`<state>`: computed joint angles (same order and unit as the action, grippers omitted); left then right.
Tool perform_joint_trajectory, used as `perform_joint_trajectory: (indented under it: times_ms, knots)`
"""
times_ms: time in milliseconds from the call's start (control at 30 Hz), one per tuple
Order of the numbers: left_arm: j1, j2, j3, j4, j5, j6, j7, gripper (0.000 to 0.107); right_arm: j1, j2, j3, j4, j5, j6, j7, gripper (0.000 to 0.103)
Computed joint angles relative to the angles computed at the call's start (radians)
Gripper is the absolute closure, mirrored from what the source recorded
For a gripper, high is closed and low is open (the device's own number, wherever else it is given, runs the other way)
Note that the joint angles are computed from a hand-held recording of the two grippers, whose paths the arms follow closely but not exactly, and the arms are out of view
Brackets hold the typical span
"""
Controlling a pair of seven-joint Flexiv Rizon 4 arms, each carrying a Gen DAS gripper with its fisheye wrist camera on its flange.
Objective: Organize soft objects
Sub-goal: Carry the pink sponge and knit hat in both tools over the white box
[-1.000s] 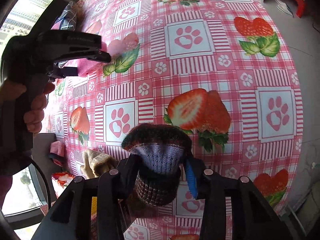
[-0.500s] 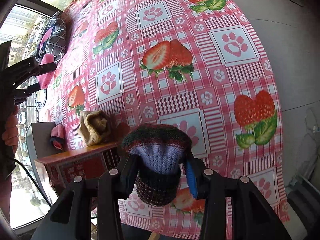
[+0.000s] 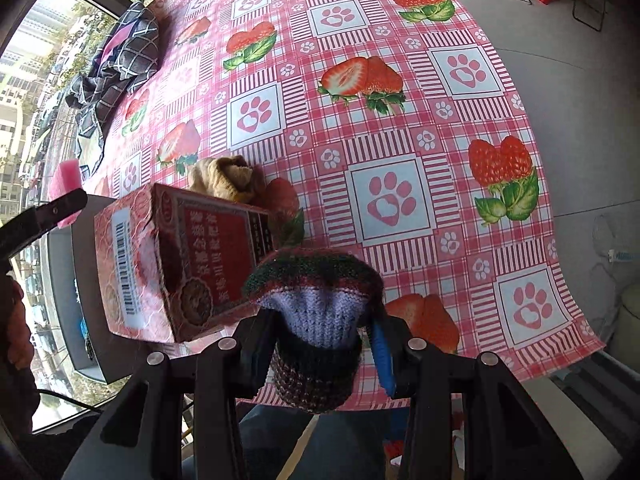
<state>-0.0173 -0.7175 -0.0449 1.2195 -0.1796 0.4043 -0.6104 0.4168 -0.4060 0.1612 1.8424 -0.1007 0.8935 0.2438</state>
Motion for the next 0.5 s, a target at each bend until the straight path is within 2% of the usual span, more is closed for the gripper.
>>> perform_joint_trajectory:
  times_ms: [267, 500]
  knots:
    - [0.064, 0.076, 0.014, 0.117, -0.002, 0.022, 0.125, 0.033, 0.018, -0.024, 0.014, -0.096, 0.032, -0.093, 0.008, 0.059]
    - [0.098, 0.095, 0.016, 0.136, -0.033, 0.009, 0.175, 0.033, 0.036, -0.029, -0.001, -0.173, 0.001, -0.203, 0.024, 0.059]
